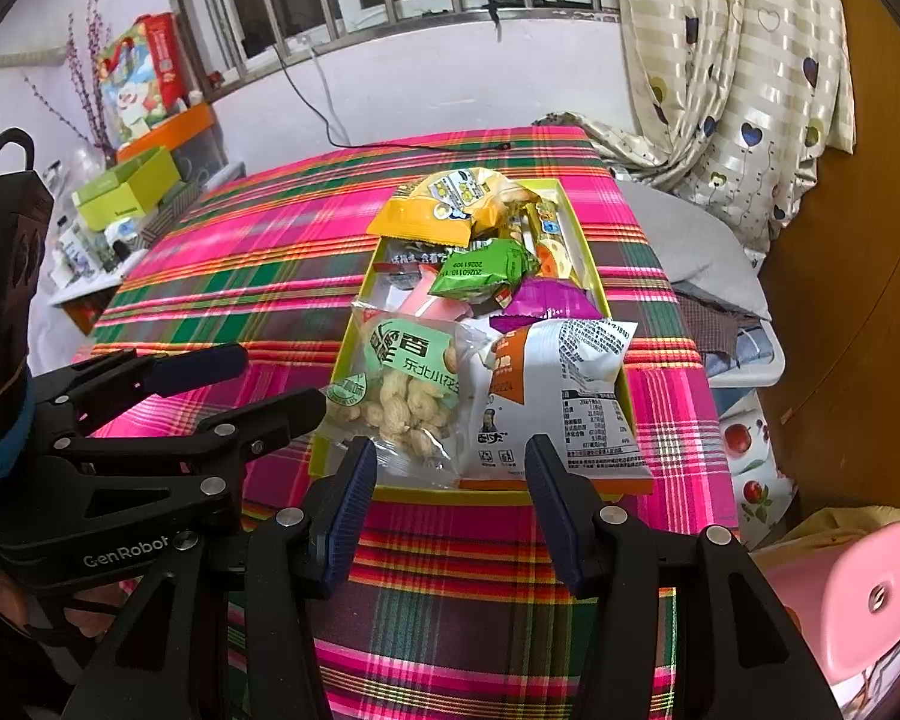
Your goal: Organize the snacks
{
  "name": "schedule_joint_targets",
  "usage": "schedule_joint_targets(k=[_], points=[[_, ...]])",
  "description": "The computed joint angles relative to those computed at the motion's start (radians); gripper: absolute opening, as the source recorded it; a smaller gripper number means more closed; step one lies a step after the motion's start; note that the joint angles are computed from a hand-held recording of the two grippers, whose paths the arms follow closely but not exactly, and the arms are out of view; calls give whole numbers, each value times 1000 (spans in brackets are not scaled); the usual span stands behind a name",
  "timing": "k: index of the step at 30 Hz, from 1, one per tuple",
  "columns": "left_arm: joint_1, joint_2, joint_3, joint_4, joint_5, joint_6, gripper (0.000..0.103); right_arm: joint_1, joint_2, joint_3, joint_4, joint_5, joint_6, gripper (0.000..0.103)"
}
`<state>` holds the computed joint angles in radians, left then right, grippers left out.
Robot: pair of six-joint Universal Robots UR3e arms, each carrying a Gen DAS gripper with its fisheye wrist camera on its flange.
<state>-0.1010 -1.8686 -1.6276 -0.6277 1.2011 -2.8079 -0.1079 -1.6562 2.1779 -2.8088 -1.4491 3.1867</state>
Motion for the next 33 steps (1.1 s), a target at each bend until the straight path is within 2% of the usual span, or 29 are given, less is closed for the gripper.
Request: schedule_joint_targets(k=[33], points=[[7,18,-19,12,-5,5,64,-4,-10,0,7,3,-7,50]])
